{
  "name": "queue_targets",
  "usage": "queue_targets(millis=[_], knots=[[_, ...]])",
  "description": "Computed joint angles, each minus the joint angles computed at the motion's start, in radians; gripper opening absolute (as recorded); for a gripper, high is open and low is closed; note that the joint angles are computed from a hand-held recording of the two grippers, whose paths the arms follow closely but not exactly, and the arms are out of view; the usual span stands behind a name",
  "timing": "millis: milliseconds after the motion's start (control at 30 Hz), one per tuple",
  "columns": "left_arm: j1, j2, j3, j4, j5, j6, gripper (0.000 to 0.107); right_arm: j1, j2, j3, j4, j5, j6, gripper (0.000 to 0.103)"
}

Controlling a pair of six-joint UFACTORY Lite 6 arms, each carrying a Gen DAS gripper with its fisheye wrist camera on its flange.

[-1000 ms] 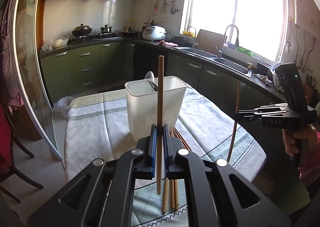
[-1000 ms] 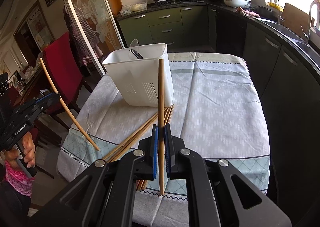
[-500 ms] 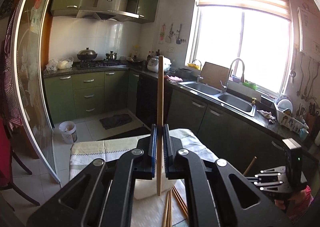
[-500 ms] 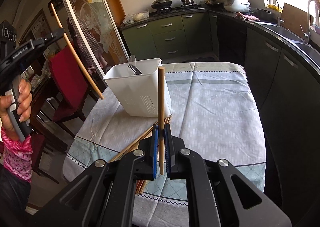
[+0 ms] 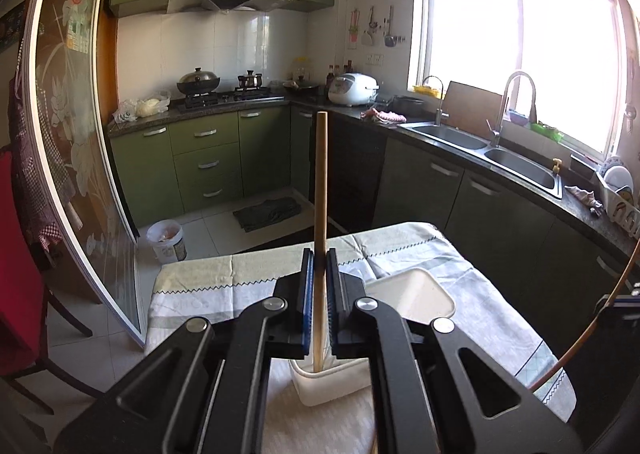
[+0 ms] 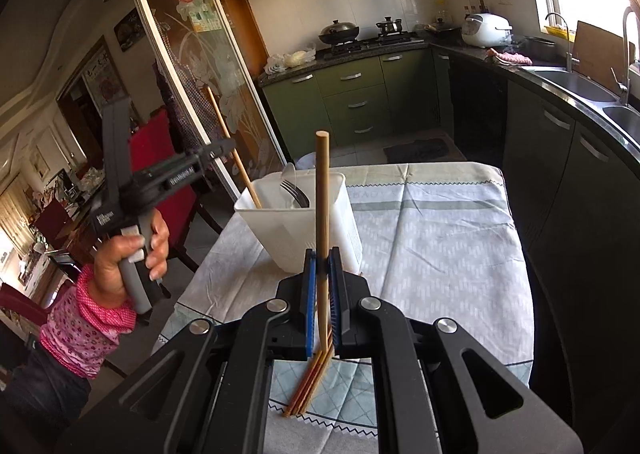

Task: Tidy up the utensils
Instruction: 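Insert the chopstick into the holder and open the left tool while the right carries its chopstick over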

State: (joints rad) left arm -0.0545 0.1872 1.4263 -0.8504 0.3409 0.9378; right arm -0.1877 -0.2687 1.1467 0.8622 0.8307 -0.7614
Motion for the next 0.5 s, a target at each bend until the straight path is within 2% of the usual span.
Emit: queue_targets(millis=[233, 333, 433, 500], knots=[[0.018, 0.027, -0.042, 0.004, 0.016, 0.025, 0.008, 0.06, 0.203, 0.351, 0.005, -0.003, 0.136, 0.007], [0.052, -0.023, -0.094, -0.092, 0.041, 0.114, 0.019, 0.079, 0.3, 0.502, 0.01, -0.021, 0.193, 0.007], [0.093, -0.102, -0.154, -0.165, 0.079, 0.188, 0.02, 0.115, 0.381, 0.619, -0.038, -0.08, 0.268, 0.007], [0.113, -0.147, -0.19, -0.158, 0.111, 0.2, 0.023, 0.155, 0.441, 0.693, -0.13, -0.129, 0.347, 0.007]])
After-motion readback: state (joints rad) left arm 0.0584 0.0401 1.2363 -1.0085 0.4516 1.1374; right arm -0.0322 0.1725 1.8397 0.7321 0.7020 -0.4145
